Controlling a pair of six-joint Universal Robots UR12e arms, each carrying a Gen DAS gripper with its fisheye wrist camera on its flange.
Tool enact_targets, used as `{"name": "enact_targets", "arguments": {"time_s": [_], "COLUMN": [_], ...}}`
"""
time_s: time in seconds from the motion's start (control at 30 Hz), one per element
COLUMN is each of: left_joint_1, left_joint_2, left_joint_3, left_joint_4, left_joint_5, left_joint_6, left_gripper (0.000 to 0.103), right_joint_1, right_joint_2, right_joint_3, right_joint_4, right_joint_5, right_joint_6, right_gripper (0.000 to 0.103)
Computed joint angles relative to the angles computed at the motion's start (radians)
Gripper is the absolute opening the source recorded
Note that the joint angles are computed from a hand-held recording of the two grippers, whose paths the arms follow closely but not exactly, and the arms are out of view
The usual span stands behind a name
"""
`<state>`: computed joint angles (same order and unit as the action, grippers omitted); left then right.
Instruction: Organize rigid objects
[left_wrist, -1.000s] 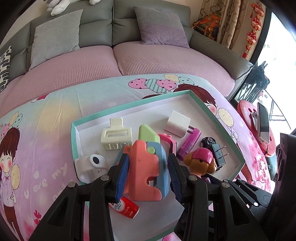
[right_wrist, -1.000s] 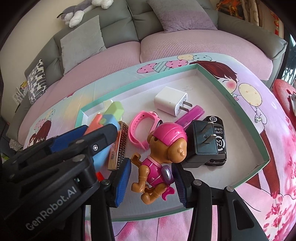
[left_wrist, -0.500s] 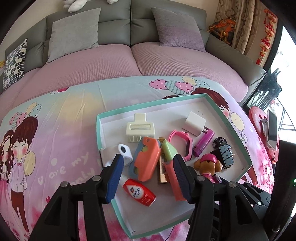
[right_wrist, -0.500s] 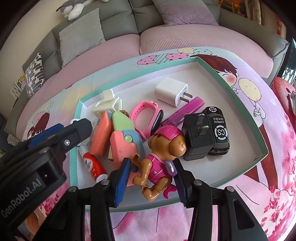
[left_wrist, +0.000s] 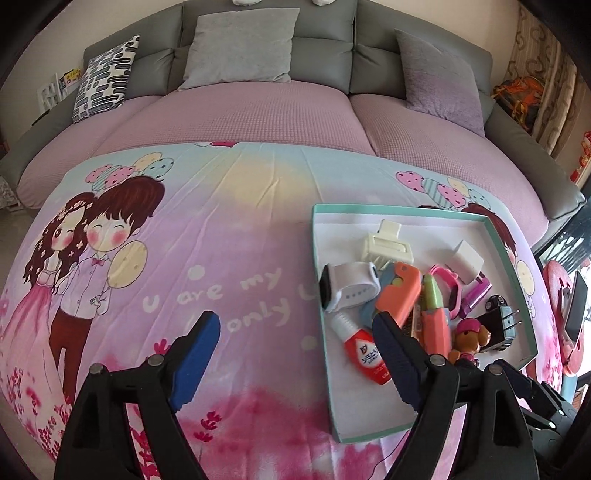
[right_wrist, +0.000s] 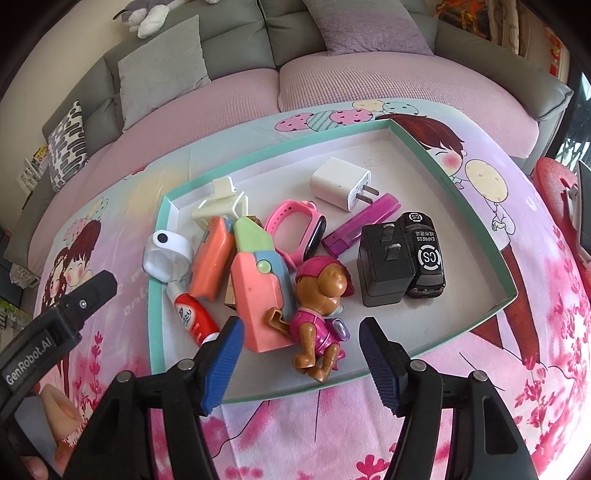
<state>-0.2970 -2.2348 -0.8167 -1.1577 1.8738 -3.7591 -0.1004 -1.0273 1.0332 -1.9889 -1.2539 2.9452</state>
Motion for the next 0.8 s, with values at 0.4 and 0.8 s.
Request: {"name": "enact_targets", "arguments": {"time_s": [0.4, 0.8], "left_joint_1": [0.010, 0.014], "left_joint_2": [0.078, 0.135], "left_joint_3": [-0.131, -0.229], "left_joint_4": [0.040, 0.061], "left_joint_5": [0.009, -0.005], "left_joint_6": [-0.063, -0.078], "left_gripper": [0.095, 0.098], "right_joint_1": [0.012, 0.016], "right_joint_2": [-0.025, -0.063], "right_joint_3": [0.038, 0.096], "right_joint_4": [-0.043, -0.094], "right_joint_5": [-0.014, -0.033], "right_joint_6": [-0.031, -0.045], "right_gripper": [0.101, 0.103]}}
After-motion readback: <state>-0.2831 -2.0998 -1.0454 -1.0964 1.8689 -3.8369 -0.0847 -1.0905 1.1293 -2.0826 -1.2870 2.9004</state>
